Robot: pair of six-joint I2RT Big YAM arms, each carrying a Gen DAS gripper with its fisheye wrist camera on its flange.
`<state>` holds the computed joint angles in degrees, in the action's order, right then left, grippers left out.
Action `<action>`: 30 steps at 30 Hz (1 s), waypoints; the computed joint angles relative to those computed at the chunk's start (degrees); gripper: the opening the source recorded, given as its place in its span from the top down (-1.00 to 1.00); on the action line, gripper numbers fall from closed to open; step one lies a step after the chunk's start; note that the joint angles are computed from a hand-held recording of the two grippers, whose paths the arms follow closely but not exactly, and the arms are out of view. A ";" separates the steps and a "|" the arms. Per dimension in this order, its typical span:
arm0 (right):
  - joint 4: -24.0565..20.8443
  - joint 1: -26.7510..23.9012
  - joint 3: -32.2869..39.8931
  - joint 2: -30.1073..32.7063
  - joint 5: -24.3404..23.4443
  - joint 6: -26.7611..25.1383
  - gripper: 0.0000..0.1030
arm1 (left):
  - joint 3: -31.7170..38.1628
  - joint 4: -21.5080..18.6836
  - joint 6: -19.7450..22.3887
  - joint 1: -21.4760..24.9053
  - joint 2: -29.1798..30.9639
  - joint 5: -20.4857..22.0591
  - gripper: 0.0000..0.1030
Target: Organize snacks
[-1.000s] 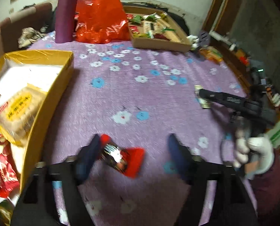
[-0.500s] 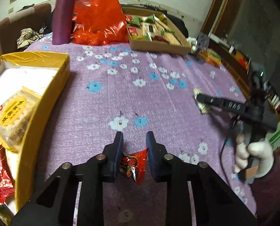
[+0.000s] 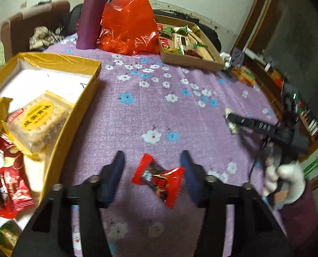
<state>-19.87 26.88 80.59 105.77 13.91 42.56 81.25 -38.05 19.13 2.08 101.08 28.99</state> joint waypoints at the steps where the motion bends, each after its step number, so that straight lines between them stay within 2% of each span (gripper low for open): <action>1: 0.01 -0.01 0.00 -0.02 -0.08 0.00 0.56 | -0.76 0.41 0.95 -0.08 -0.38 -0.51 -0.19; 8: 0.16 -0.15 -0.08 -0.07 -0.53 0.13 0.56 | -1.12 -1.38 5.15 -0.90 -0.34 -2.00 -0.24; 12: 0.28 -0.17 -0.13 -0.08 -0.69 0.27 0.56 | -1.89 -4.93 11.06 -1.48 -1.30 0.32 -0.24; 16: 0.32 -0.19 -0.16 -0.09 -0.74 0.28 0.56 | -3.07 -6.00 13.70 -1.37 -2.65 0.92 -0.28; 18: 0.32 -0.19 -0.16 -0.09 -0.74 0.28 0.56 | -3.95 -3.96 13.12 -1.67 -3.20 -1.83 -0.45; 19: 0.32 -0.19 -0.16 -0.09 -0.74 0.28 0.56 | -4.20 -2.67 12.27 -1.86 -3.18 -3.70 -0.45; 21: 0.32 -0.19 -0.16 -0.09 -0.74 0.28 0.56 | -3.18 -3.02 10.02 -2.24 -2.02 -6.49 -0.45; 23: 0.32 -0.20 -0.17 -0.09 -0.69 0.25 0.56 | -2.94 -3.47 9.20 -2.59 -1.32 -7.40 -0.45; 24: 0.31 -0.19 -0.14 -0.06 -0.66 0.21 0.56 | -3.62 -2.44 9.28 -3.06 -1.64 -7.98 -0.44; 25: 0.31 -0.20 -0.14 -0.06 -0.67 0.19 0.56 | -3.79 -2.48 9.77 -3.39 -1.71 -7.98 -0.40; 27: 0.25 -0.19 -0.11 -0.04 -0.62 0.13 0.56 | -4.49 -1.96 11.10 -3.86 -2.23 -7.45 0.08; 29: 0.05 -0.11 0.09 0.10 -0.40 -0.17 0.56 | -5.17 -1.55 12.02 -4.13 -2.72 -7.44 0.12; 30: -0.14 -0.02 0.24 0.17 -0.19 -0.35 0.59 | -5.21 -1.58 12.12 -4.09 -2.80 -7.30 0.21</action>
<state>-20.00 26.86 80.83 105.94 13.72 42.21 76.05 -39.63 31.26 -2.01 98.28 21.69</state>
